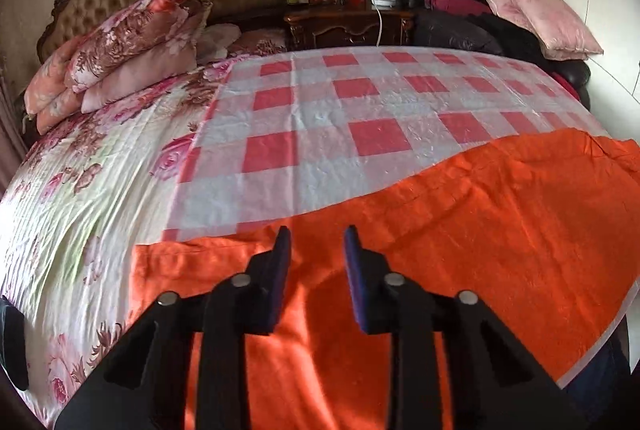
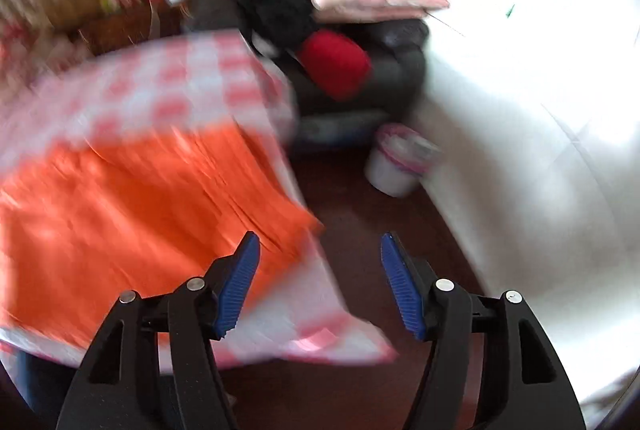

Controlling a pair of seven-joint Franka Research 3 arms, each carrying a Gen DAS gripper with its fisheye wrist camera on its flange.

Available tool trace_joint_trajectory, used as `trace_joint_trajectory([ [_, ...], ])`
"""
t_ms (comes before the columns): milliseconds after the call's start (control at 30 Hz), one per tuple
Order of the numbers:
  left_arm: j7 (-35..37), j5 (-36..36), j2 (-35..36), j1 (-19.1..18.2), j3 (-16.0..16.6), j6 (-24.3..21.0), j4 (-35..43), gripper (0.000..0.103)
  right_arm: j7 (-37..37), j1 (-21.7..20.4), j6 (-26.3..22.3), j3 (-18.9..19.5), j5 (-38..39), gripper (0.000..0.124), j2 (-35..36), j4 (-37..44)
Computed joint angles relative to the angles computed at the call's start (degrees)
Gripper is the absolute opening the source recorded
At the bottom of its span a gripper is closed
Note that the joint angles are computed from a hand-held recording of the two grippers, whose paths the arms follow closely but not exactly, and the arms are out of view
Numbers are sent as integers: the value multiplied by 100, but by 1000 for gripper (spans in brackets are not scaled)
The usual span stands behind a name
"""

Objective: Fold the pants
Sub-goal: 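Move both open tools back over the folded pants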

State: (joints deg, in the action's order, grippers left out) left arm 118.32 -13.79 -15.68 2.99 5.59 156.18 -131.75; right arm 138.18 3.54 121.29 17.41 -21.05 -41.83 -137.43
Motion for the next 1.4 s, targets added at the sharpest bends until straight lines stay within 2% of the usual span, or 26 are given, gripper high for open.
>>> trace_joint_trajectory([
  [33,-58,78,116,5,-57,-93,64,18,-124,108,464,-167,119,61,206,35],
  [133,-516,476,383,176,-274,-188,187,18,-471,213,1666,-313,220,61,1132,278],
  [267,-578,554,556,273,-284,-250,290,22,-440,231,2422,-370,210,57,2548,926],
  [333,-840,936,614,408,-382,-150,315,22,-231,201,2032,-279,-409,50,3223,1423],
  [367,-819,898,658,404,-363,-120,348,22,-162,224,1940,-306,-650,48,3387,1538],
  [433,-915,962,814,447,-383,-105,512,22,-9,285,1937,-385,-1214,48,3529,1623],
  [533,-965,1154,936,479,-461,6,618,22,127,443,1785,-544,-1663,48,3566,1667],
  [633,-920,866,1058,471,-447,-120,805,22,315,624,1646,-713,-1900,48,3639,1753],
  [733,-896,471,959,443,-468,-148,788,22,401,863,1308,-821,-2169,48,3759,1939],
  [800,-412,-123,665,251,-422,-99,563,25,363,1042,993,-880,-1974,50,3721,2059],
  [900,-344,-207,242,78,-424,-103,151,34,450,1165,1463,-907,-1702,55,3199,1628],
  [1000,-484,-242,8,-35,-320,-188,-208,42,645,1174,1802,-766,-1385,66,2510,947],
  [1100,-685,105,-135,-1,-334,176,-587,47,444,1104,1292,-475,-1223,66,2335,628],
  [1133,-782,145,-176,-12,-302,148,-615,47,472,1075,1260,-440,-1208,70,2279,488],
  [1167,-832,124,-227,-43,-240,164,-651,47,638,1021,1428,-415,-1261,73,2138,327],
  [1200,-856,89,-327,-81,-177,180,-717,47,622,998,1325,-390,-1183,73,2088,309],
  [1300,121,-863,-1029,-866,544,189,-1096,46,993,905,1222,-230,-1114,73,1666,116],
  [1367,545,-1078,-1564,-1179,712,62,-1392,46,936,1062,1646,-361,-640,73,1178,-273],
  [1400,746,-1138,-1815,-1371,757,-71,-1540,46,874,1099,1637,-330,-461,73,1017,-382],
])
